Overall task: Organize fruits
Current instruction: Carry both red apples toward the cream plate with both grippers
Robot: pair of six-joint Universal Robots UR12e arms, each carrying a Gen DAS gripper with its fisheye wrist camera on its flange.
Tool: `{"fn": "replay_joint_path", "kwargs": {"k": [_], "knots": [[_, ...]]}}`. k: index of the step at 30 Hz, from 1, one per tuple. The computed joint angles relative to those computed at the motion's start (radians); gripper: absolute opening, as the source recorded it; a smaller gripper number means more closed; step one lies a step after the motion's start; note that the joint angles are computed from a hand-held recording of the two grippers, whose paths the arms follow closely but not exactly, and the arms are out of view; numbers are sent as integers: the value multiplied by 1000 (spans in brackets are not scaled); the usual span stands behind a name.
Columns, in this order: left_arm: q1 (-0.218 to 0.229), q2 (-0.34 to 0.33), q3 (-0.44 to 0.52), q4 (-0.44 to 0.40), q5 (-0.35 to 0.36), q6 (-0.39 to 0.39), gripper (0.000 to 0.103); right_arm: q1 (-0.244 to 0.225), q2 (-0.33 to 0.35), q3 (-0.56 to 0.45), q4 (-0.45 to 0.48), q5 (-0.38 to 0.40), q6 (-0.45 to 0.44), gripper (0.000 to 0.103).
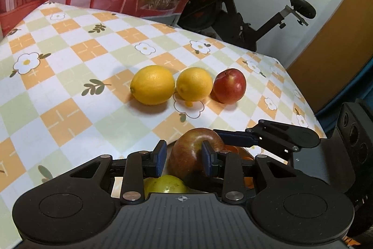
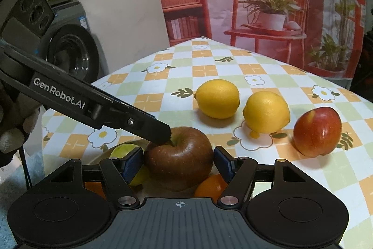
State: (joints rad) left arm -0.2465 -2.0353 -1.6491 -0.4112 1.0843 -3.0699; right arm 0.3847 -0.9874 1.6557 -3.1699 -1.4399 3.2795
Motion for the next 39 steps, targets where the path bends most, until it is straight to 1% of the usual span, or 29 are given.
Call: {"fn": "replay_joint_path", "kwargs": {"k": [7,9,12,17,21,25,29,35,39], "knots": [[1,-1,3,-2,1,-1,34,1,-8,9,-7,-10,-4,62],[0,-2,4,0,3,-3,35,2,-12,13,-13,-12,-6,57],[-1,-1,4,0,5,-4,34,6,-14,20,-20,-22,-20,57],[-1,-1,5,-1,13,-1,34,2,-8,23,-51,-8,7,56],[2,-5,8,-2,10,-22,35,0,2,27,-86,7,21,57],[-2,-5,6,2,9,-11,35,-5,0,36,-94,17,48,56],[-6,-5,7,5,17,-15,35,2,0,37,-102,-7,64,57],[-9,-3,7,3,28,-17,35,10,-4,42,-113,-33,49,56],[-11,0,2,41,47,-39,35,12,-9,49,-131,-56,40,56]]}}
